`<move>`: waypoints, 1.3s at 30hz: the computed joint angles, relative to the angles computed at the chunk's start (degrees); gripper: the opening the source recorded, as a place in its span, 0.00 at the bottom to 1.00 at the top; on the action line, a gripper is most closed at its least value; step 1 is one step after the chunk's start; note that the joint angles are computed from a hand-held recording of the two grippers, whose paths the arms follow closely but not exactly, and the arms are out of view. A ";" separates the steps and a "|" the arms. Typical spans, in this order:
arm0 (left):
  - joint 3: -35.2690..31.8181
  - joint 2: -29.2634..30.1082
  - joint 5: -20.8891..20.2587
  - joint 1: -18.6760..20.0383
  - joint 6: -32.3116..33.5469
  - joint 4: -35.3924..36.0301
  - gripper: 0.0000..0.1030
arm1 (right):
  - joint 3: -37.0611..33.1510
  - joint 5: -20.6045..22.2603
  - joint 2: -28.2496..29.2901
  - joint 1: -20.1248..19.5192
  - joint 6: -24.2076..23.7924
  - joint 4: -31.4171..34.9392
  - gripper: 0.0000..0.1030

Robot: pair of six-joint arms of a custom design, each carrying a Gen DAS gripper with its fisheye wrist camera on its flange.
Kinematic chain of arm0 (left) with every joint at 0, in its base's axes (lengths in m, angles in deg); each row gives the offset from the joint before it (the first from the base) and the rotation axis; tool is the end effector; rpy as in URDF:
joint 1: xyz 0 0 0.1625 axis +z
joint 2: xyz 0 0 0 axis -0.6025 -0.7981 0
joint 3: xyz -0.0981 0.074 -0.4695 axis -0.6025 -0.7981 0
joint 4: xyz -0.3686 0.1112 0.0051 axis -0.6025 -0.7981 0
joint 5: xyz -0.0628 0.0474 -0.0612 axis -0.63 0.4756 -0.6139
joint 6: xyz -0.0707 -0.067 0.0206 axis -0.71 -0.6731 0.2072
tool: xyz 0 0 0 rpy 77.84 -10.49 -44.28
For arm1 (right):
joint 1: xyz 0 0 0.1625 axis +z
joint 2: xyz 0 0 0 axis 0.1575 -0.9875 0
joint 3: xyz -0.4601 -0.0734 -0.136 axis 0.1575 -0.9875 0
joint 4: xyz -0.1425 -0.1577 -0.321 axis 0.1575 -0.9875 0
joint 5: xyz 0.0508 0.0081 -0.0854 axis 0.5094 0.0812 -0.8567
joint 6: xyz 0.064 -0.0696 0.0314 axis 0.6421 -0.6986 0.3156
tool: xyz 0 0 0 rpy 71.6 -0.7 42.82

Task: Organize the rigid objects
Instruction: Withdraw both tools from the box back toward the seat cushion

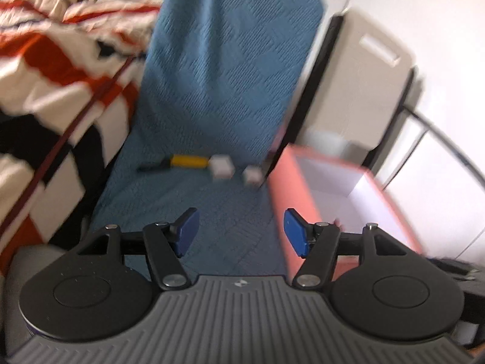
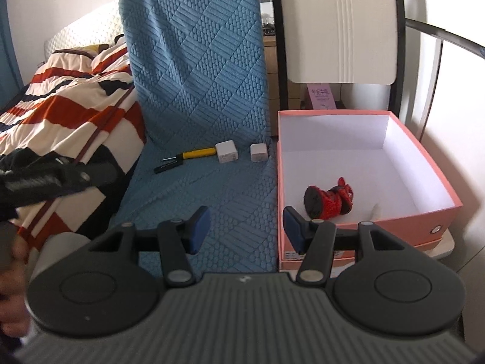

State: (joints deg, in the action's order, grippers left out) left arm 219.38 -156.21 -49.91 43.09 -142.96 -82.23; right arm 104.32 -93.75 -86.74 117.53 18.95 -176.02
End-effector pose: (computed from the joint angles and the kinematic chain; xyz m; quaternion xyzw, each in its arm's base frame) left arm -0.2962 -0.2478 0.2359 0.0976 0.8717 -0.4352 0.2031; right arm 0.2614 -0.2391 0.2652 0.2144 -0.8670 0.3781 0.2437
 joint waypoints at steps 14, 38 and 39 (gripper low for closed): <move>7.31 4.35 2.42 7.86 5.73 -18.34 0.67 | -2.15 5.26 12.97 -5.90 -9.67 -14.39 0.54; 3.05 23.08 5.74 30.88 41.65 -61.23 0.70 | -15.95 11.58 26.55 -13.66 -22.77 -20.46 0.54; 2.59 23.37 5.47 31.63 42.43 -62.00 0.70 | -16.58 11.94 27.02 -13.95 -23.25 -20.36 0.54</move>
State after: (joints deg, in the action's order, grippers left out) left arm 221.97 -132.84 -44.44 74.71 -100.53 -144.24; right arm 87.74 -81.81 -59.72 103.58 -4.31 -196.38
